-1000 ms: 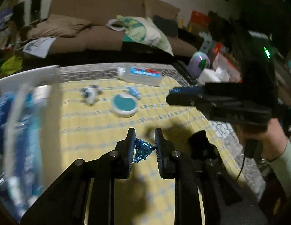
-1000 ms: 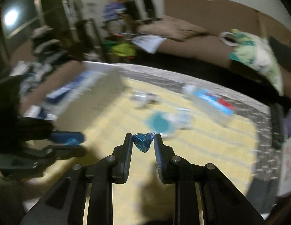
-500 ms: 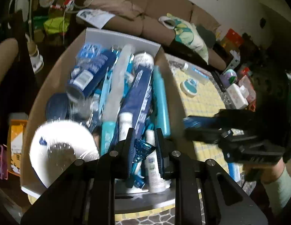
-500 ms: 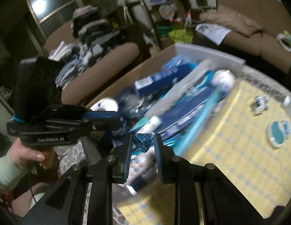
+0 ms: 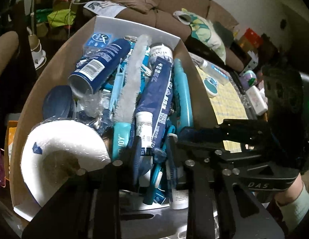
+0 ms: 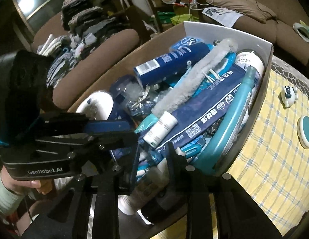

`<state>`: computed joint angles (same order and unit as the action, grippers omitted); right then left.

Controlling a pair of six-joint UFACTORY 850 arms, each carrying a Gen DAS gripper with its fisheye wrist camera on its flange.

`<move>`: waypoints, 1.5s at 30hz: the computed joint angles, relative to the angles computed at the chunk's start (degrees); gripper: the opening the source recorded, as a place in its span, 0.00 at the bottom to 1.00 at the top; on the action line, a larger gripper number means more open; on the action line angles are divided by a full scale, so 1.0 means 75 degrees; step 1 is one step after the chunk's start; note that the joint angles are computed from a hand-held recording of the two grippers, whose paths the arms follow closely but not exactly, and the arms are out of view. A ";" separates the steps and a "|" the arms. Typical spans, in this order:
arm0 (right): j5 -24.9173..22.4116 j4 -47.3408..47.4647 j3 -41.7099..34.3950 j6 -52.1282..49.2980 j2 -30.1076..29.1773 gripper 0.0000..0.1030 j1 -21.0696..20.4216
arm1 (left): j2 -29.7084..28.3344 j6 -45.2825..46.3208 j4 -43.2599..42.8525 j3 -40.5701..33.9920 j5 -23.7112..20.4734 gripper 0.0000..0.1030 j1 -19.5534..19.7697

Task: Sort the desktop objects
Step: 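Carry the blue candy into the box and open the left tool, then move both tools back from the box over the cloth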

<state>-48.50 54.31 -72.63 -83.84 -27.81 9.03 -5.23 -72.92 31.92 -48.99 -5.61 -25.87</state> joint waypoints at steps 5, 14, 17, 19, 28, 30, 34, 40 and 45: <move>-0.0162 0.0417 0.0148 -0.0157 0.0257 0.37 -0.0230 | 0.0345 -0.2117 0.1977 0.0191 0.0008 0.48 -0.0028; -0.0018 0.1103 0.1108 -0.0854 0.1360 0.72 -0.0952 | 0.0765 -0.4529 0.4492 0.0158 -0.1541 0.82 -0.0935; 0.0103 0.1069 0.1371 -0.0845 0.1610 0.88 -0.1102 | 0.0790 -0.4507 0.4425 0.0093 -0.2031 0.90 -0.1283; 0.0105 0.1140 0.1610 -0.0915 0.1813 1.00 -0.1257 | 0.0784 -0.4386 0.4230 0.0029 -0.2256 0.96 -0.1476; 0.0482 0.1300 0.2583 -0.1074 0.2666 1.00 -0.1828 | 0.0844 -0.4564 0.4106 -0.0191 -0.2965 1.00 -0.2270; 0.0531 0.1340 0.2802 -0.1081 0.2852 1.00 -0.2000 | 0.0795 -0.4598 0.4102 -0.0278 -0.3195 1.00 -0.2482; 0.0917 0.1565 0.3334 -0.1244 0.3239 1.00 -0.2318 | 0.0632 -0.4789 0.4138 -0.0399 -0.3533 1.00 -0.2850; 0.1983 0.3409 0.4458 -0.2473 0.3845 1.00 -0.2689 | 0.0177 -0.5772 0.4567 -0.0458 -0.4012 1.00 -0.3423; 0.2427 0.4572 0.4962 -0.3331 0.3618 1.00 -0.2871 | -0.0478 -0.6747 0.4944 -0.0476 -0.4037 1.00 -0.3751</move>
